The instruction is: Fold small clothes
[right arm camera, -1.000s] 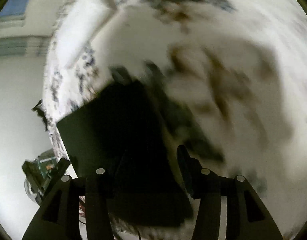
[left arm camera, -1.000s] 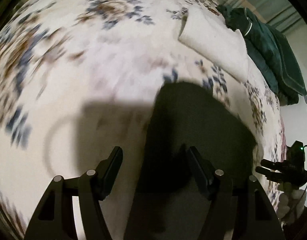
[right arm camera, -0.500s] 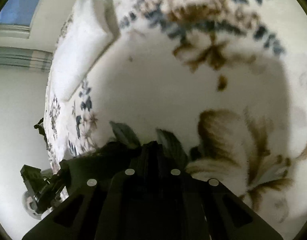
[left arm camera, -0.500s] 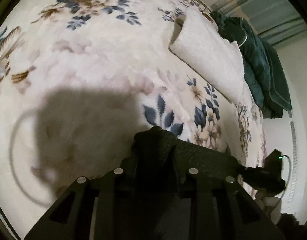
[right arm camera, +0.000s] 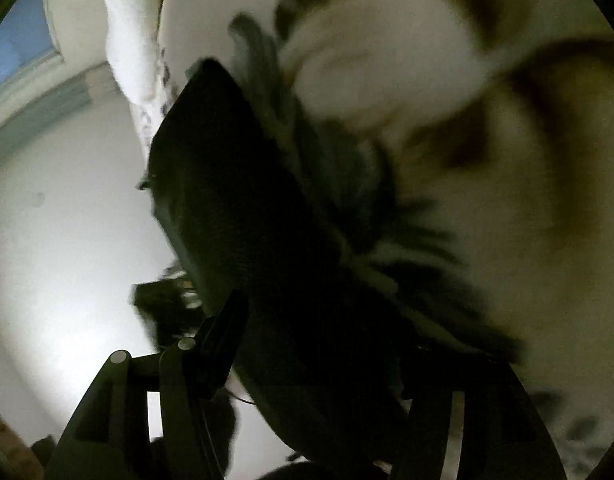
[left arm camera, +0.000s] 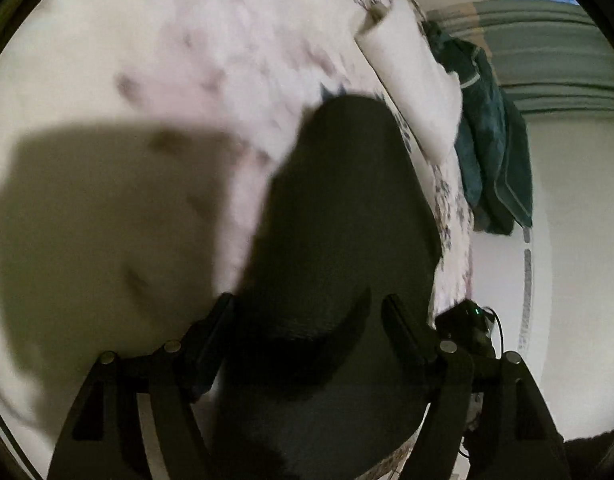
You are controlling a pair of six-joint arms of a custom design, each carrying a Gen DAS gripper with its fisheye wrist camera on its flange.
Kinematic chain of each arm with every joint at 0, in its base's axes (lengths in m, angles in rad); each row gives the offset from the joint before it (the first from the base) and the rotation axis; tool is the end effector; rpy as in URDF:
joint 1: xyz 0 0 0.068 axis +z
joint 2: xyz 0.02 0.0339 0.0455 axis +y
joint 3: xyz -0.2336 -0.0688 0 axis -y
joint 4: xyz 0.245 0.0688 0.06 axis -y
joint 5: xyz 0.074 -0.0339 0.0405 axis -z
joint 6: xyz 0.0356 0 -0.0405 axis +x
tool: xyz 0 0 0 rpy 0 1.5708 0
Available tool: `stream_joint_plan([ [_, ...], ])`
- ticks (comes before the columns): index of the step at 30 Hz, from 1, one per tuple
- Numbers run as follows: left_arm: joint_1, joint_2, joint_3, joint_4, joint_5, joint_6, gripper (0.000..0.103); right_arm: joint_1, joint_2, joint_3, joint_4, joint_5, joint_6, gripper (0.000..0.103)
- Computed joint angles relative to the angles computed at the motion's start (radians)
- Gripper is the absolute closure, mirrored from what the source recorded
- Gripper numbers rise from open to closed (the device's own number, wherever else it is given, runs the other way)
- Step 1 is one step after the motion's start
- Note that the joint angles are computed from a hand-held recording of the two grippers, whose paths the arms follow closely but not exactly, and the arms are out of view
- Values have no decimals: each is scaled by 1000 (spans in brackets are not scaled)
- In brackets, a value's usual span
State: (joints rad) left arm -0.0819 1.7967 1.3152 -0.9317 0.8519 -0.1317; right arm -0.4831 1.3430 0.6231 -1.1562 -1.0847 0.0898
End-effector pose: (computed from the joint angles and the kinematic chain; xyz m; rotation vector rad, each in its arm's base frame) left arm 0.3292 -0.0539 0.1846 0.0306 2.8050 -1.2883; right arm 0.1597 -0.0482 0.1382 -0.9707 -2.4381 -1.6229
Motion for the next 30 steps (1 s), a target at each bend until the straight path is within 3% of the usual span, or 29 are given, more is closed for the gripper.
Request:
stream_joint_plan([
  [7,-59,74,75,49,11,-53,30,272,29,-15,395,-92,352,39],
  [14,-71,101,101,34,13,-14,30,336,60,-4,481,-99,429,39],
  [18,-85,71,74,78,2,-24,31,364,23,-25,541,-77,507,39],
  [19,-91,61,68,87,-5,-19,35,376,7,-26,545,-57,525,41],
  [20,-94,53,64,84,-17,-5,63,388,-11,-25,542,-32,542,46],
  [21,-99,56,75,66,-31,15,74,404,-39,-23,531,10,561,56],
  [26,-91,62,124,7,-7,41,82,511,-200,-25,587,177,775,75],
  [30,-89,81,226,-89,-15,75,83,581,-296,24,586,263,927,80],
])
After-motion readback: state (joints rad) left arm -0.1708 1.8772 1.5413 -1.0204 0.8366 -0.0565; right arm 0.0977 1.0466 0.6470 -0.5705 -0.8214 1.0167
